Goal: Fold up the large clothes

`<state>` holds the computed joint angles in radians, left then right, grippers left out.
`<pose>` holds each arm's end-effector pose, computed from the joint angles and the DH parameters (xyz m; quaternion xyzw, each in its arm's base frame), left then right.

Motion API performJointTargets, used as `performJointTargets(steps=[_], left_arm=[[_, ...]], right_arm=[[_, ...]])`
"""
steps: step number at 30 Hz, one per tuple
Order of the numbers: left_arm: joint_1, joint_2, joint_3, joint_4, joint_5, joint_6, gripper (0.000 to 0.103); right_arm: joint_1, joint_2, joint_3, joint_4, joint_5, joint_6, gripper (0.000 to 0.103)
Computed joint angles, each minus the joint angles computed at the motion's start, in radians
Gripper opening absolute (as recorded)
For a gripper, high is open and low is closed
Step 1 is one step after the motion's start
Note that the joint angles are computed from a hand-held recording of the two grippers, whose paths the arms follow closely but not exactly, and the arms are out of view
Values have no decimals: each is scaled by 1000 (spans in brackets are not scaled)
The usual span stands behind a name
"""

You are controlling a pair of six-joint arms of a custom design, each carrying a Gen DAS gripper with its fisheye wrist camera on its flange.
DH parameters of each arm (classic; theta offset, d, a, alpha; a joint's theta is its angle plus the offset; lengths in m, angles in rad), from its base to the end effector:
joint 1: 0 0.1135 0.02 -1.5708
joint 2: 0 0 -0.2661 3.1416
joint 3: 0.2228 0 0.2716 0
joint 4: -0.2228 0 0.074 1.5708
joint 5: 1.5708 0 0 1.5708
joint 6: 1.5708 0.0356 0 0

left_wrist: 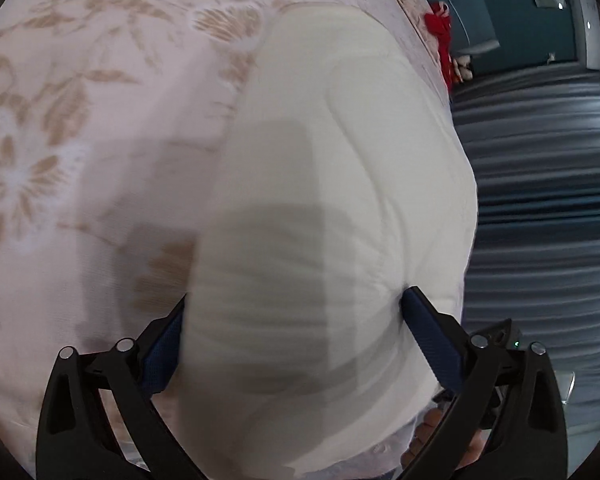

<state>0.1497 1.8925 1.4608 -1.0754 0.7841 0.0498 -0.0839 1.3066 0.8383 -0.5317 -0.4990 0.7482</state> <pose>0.3757 0.0312 0.2106 -0.0340 0.9231 -0.3771 0.0673 0.2713 -0.0057 0.2158 0.3122 0.8786 0.3129 0.1807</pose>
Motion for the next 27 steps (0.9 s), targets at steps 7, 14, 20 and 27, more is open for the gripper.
performJointTargets(steps=[7,14,20,27], left_arm=[[-28,-148,38,40,-32,118,64],[30,-115,268,28,14,161,60],[70,43,559,62,1,180,60],[96,386,951,9,-55,172,61]], right_arm=[[133,-18,213,-136,212,-111,28],[300,152,560,-193,477,-242,28],[308,369,804,-123,452,-287,28],[307,724,1155,-170,398,-306,28]])
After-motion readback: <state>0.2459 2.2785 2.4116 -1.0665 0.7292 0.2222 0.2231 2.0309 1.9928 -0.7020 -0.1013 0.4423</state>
